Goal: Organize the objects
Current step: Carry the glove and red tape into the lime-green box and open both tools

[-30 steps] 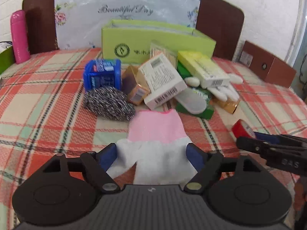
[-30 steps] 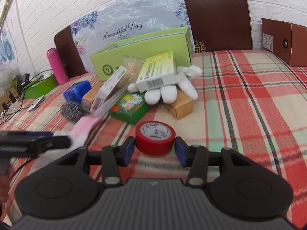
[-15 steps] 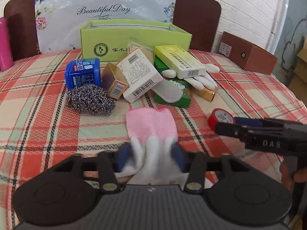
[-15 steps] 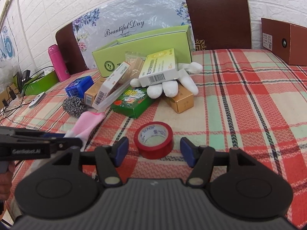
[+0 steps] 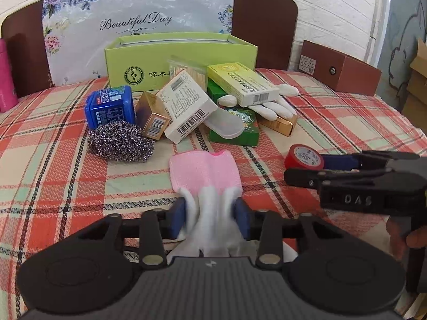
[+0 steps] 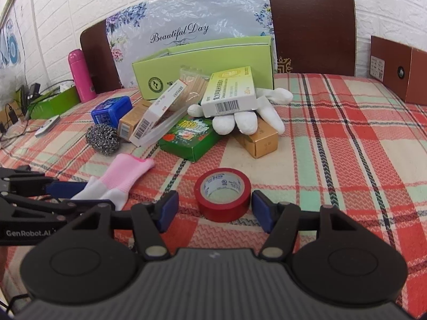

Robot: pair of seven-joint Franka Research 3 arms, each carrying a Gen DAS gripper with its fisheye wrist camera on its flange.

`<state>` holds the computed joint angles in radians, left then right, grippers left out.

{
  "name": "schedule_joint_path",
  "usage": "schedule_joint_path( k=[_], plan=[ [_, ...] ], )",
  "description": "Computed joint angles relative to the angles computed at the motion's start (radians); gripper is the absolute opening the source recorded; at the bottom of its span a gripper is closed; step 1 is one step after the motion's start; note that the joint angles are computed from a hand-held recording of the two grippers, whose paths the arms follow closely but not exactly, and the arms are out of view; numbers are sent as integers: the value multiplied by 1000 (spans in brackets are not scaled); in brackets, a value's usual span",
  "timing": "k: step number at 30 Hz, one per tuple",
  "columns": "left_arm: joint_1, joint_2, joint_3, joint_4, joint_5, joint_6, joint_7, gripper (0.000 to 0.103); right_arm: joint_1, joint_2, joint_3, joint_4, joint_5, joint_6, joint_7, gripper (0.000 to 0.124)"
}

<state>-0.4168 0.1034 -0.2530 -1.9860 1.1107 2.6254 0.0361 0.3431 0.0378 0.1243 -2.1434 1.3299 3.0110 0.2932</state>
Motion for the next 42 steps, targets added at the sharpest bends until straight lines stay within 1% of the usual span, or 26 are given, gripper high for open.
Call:
schedule_joint_path(
  k=[1, 2, 4, 8, 12, 17, 21, 25, 27, 29, 30, 32, 34, 36, 38, 42],
  plan=[
    [6, -5, 3, -6, -8, 21, -8, 18, 3, 3, 3, 0, 3, 17, -13, 52],
    [12, -11, 5, -14, -18, 44, -16, 18, 4, 5, 5, 1, 14, 29, -27, 45],
    [19, -23, 8, -27, -22, 71, -37, 15, -2, -1, 2, 4, 47, 6, -56, 45],
    [32, -49, 8, -43, 7, 110, -90, 15, -4, -18, -5, 5, 109, -26, -113, 45],
    [59, -82, 10, -40, 71, 156, -149, 15, -13, -47, -24, 21, 189, -109, -181, 45],
    [86, -106, 0, 6, 189, 142, -225, 15, -25, -53, -43, 79, 244, -187, -237, 45],
    [107, -101, 0, 63, 230, 120, -239, 15, -39, -24, -50, 159, 283, -222, -276, 45],
    [119, -45, 15, 168, 252, 110, -214, 15, -50, 44, -40, 265, 293, -217, -306, 45],
    [118, -1, 29, 236, 233, 96, -182, 15, -54, 98, -31, 337, 286, -204, -315, 45],
    [114, 55, 53, 318, 223, 94, -161, 15, -59, 162, -17, 420, 266, -184, -308, 45],
    [108, 86, 67, 363, 219, 78, -161, 15, -62, 197, -9, 464, 253, -172, -302, 45],
    [101, 141, 94, 442, 184, 69, -140, 15, -63, 284, 3, 569, 170, -144, -235, 45],
    [91, 200, 124, 522, 155, 72, -138, 15, -54, 365, 1, 664, 50, -126, -105, 45],
    [81, 265, 144, 612, 107, 57, -82, 15, -36, 441, -11, 753, -59, -109, 13, 45],
    [63, 343, 164, 722, 65, -2, 17, 15, -18, 514, -23, 843, -146, -94, 107, 45],
    [63, 477, 191, 892, -55, -53, 132, 15, 13, 649, -61, 1015, -305, -106, 301, 46]
  ],
)
